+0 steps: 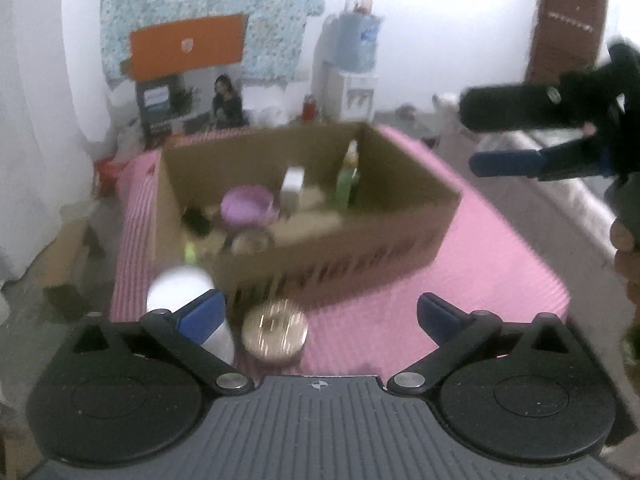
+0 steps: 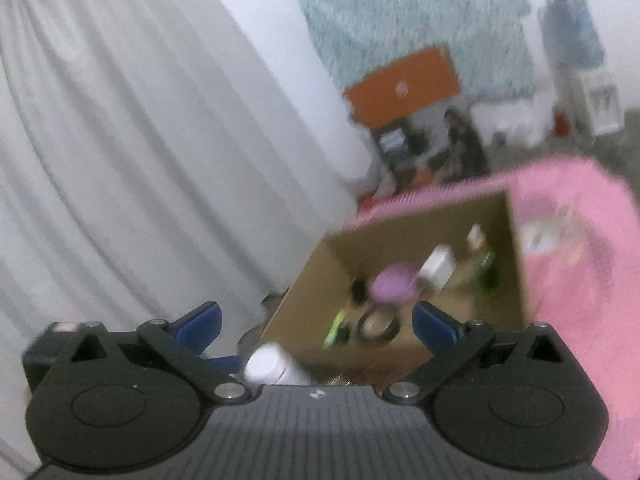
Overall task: Organize rigid objects
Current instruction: 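Move the right gripper to the gold-lidded jar and grasp it, then lift the gold jar and carry it into the box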
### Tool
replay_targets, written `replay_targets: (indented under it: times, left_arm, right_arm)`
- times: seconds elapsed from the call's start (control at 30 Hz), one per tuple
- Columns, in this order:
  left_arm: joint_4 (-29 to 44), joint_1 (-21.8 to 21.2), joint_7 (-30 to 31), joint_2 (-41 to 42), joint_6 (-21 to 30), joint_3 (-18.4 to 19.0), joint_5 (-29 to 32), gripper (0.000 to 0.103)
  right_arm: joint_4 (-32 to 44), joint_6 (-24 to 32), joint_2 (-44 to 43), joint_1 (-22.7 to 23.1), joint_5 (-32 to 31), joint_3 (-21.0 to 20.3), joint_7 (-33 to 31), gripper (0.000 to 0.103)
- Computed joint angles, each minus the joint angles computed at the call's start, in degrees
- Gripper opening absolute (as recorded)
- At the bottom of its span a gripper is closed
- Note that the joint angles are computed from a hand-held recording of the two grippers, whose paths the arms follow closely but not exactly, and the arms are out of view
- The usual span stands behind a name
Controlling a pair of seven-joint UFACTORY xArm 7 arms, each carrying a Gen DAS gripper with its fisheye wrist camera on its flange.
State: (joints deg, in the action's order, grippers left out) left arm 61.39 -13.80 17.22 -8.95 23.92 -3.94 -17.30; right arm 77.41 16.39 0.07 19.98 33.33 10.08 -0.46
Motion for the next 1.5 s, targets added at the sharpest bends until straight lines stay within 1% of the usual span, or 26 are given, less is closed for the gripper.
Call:
replay_targets:
  times: [0.1,0.13,0.17,0.23,0.27,0.3,0.33,0.4,0.47,0.5,0.57,0.67,0.73,0.8,0.9,0.97,1.13,1.27,1.3,1.37,1.5]
  left_arm:
    - [-2.87,-0.26,1.12,0.56,-2.53,0.29,-1.32,0.103]
    - [-3.94,-0.55,2.61,0.47,-3.46,0.64,-2.41,0.103]
    - [-4.23,-0.71,3.81,1.17,-4.20,0.84,-2.95,0.102]
    - [-4.72,-0.05,2.88,2.38,-4.88,0.17,-0.72,0.101]
    - [-5.01,-0.02,3.29,2.87,-5.43,0.13,-0.69,0.101]
    - [-5.09,-0.01,3.81,3.47,-5.80,0.14,-0.94,0.101]
    - [-4.97,0.06,4.39,4.01,-5.85,0.18,-1.26,0.100]
    - [-3.68,0.55,4.46,5.84,-5.56,0.03,-1.03,0.098]
    - [-3.08,0.84,6.32,6.78,-5.31,-0.16,-2.38,0.097]
    - [-2.36,1.12,6.56,7.57,-5.16,-0.28,-2.33,0.096]
    - [-1.57,1.64,6.58,8.49,-5.09,-0.62,-2.19,0.093]
    - [0.12,2.38,10.12,9.76,-3.89,-1.09,-6.89,0.087]
    - [0.13,2.68,11.15,9.88,-3.93,-1.47,-8.56,0.088]
    - [0.03,2.80,12.85,9.67,-3.63,-1.75,-10.53,0.087]
    - [0.73,2.97,17.76,9.61,-1.53,-1.96,-15.80,0.087]
    - [1.31,2.87,20.59,9.73,-0.14,-2.12,-18.35,0.087]
    - [2.93,2.34,27.03,10.63,2.75,-2.84,-22.74,0.085]
    - [4.96,2.67,31.22,11.37,7.72,-3.05,-27.56,0.082]
    - [5.45,2.71,31.86,11.63,8.58,-3.09,-27.93,0.082]
    - [5.76,2.57,32.50,11.79,8.88,-3.27,-27.33,0.077]
    - [5.37,1.77,30.89,11.90,5.42,-3.59,-22.68,0.076]
  right_arm:
    - [1.13,3.01,3.00,0.36,2.79,0.73,0.06,0.103]
    - [2.00,4.21,4.45,0.28,3.51,1.10,0.02,0.103]
    - [2.98,5.68,5.93,0.16,3.41,1.39,0.50,0.102]
    - [4.16,7.99,8.28,0.31,1.20,1.76,3.35,0.096]
    - [4.76,9.04,9.38,0.39,0.11,2.00,4.50,0.090]
    - [6.54,11.00,11.22,0.21,-0.99,2.06,5.49,0.080]
    - [7.38,12.31,12.19,0.10,-1.69,2.27,6.49,0.077]
    - [9.32,13.95,14.42,-0.50,-1.71,2.96,6.54,0.067]
    - [12.26,15.62,16.98,-0.93,-2.72,3.12,7.15,0.064]
    - [13.60,16.31,18.28,-1.10,-3.17,3.28,7.20,0.061]
    - [15.53,17.72,20.01,-1.25,-4.21,3.44,7.84,0.059]
    - [19.42,19.80,23.47,-1.75,-4.41,4.31,7.51,0.054]
    - [21.66,21.39,25.32,-2.09,-4.39,4.69,7.23,0.051]
    - [22.30,22.28,25.68,-2.09,-4.83,4.60,7.56,0.052]
    - [21.76,23.06,24.78,-2.11,-5.58,4.13,8.61,0.052]
    - [20.04,22.89,23.31,-2.30,-5.89,3.73,9.30,0.052]
    - [13.23,21.73,17.67,-3.00,-5.89,2.62,11.65,0.052]
    - [7.66,20.56,13.07,-3.28,-6.49,1.36,14.35,0.052]
    - [6.11,20.14,11.81,-3.38,-6.53,1.10,15.07,0.052]
    - [3.87,19.32,10.17,-3.62,-6.02,0.83,15.78,0.052]
    - [1.13,17.97,8.58,-3.95,-5.43,0.32,16.60,0.052]
